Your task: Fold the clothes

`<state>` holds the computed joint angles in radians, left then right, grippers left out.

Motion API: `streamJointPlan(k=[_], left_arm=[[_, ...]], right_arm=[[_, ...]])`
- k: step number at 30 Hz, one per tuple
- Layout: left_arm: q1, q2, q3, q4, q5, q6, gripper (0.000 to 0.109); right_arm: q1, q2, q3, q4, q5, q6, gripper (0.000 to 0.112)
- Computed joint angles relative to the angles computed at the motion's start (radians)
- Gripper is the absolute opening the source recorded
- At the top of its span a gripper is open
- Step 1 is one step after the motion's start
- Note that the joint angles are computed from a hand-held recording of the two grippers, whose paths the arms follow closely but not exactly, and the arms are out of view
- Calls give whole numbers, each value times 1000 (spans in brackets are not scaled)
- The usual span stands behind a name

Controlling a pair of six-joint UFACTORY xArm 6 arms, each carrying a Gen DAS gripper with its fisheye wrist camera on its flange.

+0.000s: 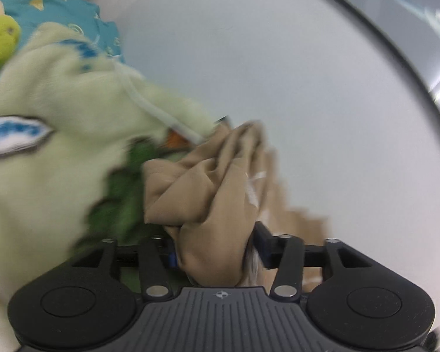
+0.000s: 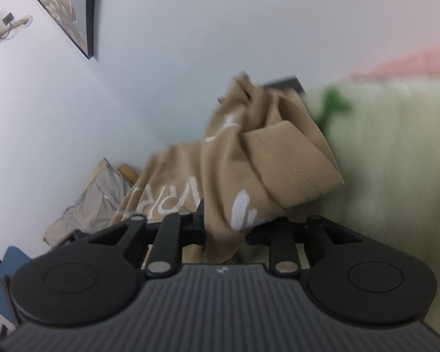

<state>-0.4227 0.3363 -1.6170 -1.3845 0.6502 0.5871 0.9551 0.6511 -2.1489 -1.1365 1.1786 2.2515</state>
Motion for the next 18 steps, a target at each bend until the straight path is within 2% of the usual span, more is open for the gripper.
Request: streamJointPlan(k=[1,3,5,7,9,12,18], left_arm=[[-7,0,14,11,-17,35,64],[-9,8,12,18,-19,79,67],[-17,17,-20,126,-41,30,76],[-29,24,-58,307,-89,-64,88],[-40,-18,-36,399,-123,-61,94],[-45,-128,37,421,-150,-4,103],[-54,-456,270,550,-175,-9,103]], right_arm=[[5,7,1,7,9,19,27],[9,12,9,23,17,53,31],[-1,3,30,40,7,81,37],[-4,-20,46,85,-1,85,42],[4,-43,55,138,6,94,46],[51,-71,48,183,65,95,48],[153,-93,-20,134,197,-14,48]])
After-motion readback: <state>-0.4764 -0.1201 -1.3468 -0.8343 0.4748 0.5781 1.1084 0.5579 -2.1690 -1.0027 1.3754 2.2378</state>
